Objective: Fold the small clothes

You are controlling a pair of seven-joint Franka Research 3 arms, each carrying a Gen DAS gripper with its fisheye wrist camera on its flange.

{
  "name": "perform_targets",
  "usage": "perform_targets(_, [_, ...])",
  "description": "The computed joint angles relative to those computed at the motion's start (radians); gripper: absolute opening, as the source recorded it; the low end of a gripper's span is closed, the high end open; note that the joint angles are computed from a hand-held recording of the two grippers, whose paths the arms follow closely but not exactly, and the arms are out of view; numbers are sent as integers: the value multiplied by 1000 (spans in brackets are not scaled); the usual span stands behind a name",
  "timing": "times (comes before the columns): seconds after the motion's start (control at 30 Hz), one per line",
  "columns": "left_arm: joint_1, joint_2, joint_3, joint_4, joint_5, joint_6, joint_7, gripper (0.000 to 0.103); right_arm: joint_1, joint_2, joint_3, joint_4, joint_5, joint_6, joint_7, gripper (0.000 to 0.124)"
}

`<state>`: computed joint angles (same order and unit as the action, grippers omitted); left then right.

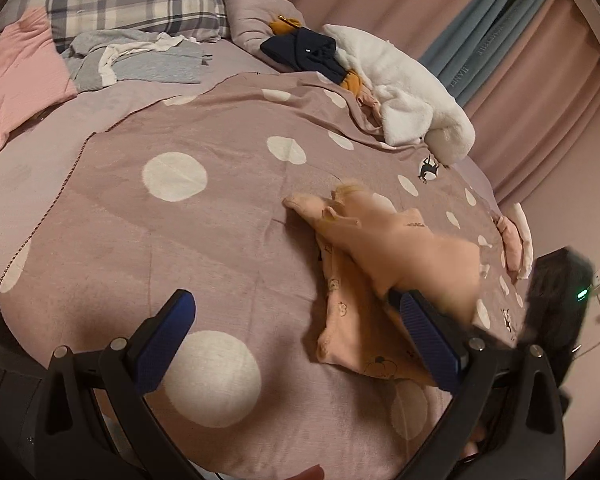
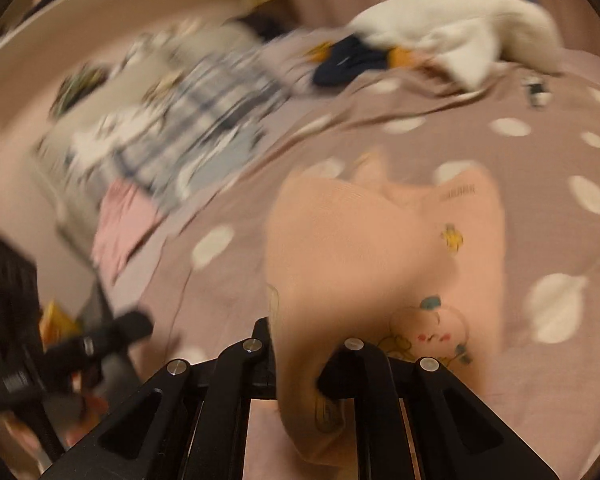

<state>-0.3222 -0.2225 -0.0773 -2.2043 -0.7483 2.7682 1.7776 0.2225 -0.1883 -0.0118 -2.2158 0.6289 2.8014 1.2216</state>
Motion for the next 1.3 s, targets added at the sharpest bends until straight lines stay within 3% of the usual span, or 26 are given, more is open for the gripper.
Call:
perform_targets(0.07, [4,0,3,1,0,-10,-4,103,-23,12,19,1,-76,-7,67,13])
perform_targets(0.2, [21,2,-3,1,32,-19,-32,103,-7,7,-15,6,18,-48,16,13])
perform_targets(0.27, [28,4,-6,-1,47,-14,-54,103,-19,-2,-1,5,-20,-62,45,13])
perform_targets(0.47, [29,4,-3,-2,61,-12,-75,103,12,-38,-32,12,86,-199,-96,34])
perform_targets(0.6, [40,8,-13,2,114,-27,-111,103,-8,-65,-21,0,70,-225,-74,64])
perform_targets(0.7, [38,9,-9,0,124,-24,-110,103,-1,-99,-31,-19,97,-226,-103,67])
perform_targets(0.8, [22,25,18,11,50,-43,-53,103,-27,-140,-7,-67,51,-155,-56,69])
perform_targets(0.83, [12,34,35,22,-15,-66,5,103,-32,-147,-5,-77,37,-140,-36,72])
perform_targets(0.87, [3,57,63,51,-111,-144,91,103,-33,-157,-8,-92,34,-122,-21,73])
perform_targets(0.97, [38,118,73,116,-209,-316,156,103,-15,-175,-47,-122,83,-96,-22,75])
perform_targets(1.17, [106,224,13,223,-324,-391,220,103,-16,-192,-95,-156,177,-89,0,75])
perform_targets(1.3, [167,281,-29,298,-481,-507,320,103,-17,-218,-111,-186,226,-75,-25,75])
